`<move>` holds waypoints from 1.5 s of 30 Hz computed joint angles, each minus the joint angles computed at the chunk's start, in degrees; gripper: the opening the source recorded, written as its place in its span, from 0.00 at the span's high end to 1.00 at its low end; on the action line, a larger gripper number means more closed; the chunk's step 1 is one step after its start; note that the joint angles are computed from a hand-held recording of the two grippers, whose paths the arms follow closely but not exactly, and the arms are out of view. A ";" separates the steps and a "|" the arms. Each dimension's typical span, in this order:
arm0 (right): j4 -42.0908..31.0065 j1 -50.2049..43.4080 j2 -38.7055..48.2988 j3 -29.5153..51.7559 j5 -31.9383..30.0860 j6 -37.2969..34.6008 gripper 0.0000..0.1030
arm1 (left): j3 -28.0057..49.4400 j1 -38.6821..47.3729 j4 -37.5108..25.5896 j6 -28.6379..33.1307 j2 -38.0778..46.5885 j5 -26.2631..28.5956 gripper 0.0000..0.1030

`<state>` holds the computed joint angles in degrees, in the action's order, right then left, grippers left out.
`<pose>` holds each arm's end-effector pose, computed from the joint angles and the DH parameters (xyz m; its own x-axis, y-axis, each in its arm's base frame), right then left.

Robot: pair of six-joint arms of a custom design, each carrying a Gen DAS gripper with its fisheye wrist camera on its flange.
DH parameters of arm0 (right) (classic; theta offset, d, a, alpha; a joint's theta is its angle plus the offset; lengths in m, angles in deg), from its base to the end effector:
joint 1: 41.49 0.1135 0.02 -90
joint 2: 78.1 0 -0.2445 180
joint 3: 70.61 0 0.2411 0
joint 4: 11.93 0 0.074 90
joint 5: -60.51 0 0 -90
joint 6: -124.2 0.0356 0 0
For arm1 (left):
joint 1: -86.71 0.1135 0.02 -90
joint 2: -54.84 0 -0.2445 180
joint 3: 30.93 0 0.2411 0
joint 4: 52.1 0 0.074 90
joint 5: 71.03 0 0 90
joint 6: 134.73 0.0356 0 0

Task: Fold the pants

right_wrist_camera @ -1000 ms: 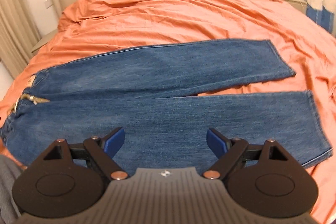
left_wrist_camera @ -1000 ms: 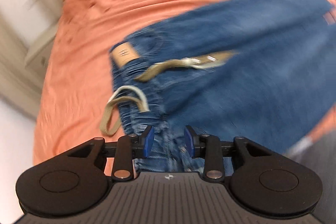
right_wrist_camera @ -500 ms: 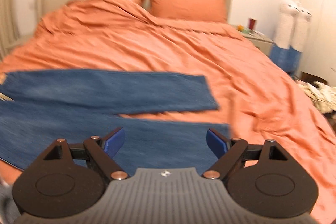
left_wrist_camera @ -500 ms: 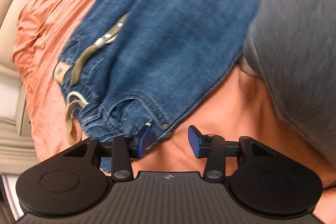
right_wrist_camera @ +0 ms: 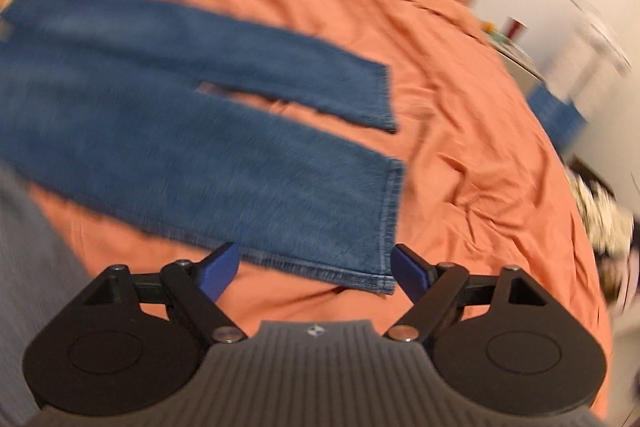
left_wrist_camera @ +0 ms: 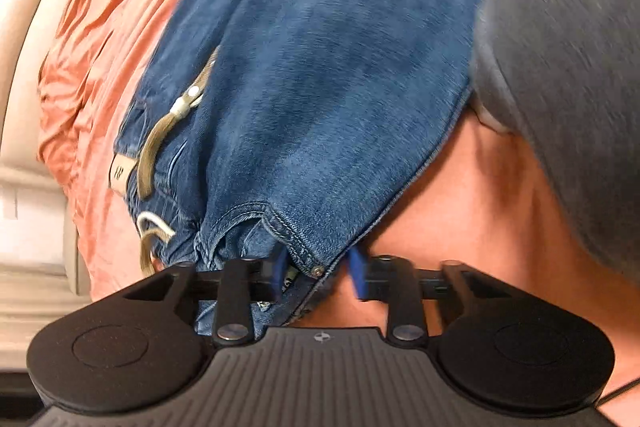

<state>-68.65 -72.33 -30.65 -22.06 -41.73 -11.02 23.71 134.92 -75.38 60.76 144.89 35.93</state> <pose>0.1388 -0.0741 0.2085 -0.7818 -0.3411 -0.5220 -0.2225 0.9346 -0.2776 0.1896 0.1965 0.1260 -0.4379 0.8933 -0.1014 0.7122 0.4135 0.5674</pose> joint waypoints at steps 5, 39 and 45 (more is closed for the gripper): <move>1.51 0.65 1.68 -2.70 0.44 -12.18 0.47 | 1.49 0.21 -2.42 -11.10 -2.87 2.54 0.87; 31.92 2.30 -0.57 -24.35 0.70 -48.26 0.95 | 11.06 -6.72 -12.06 -51.70 -6.95 -3.70 0.88; 31.21 4.89 -1.08 -21.14 2.48 -43.71 0.95 | 12.66 -7.17 -12.55 -54.25 -7.34 -3.16 0.88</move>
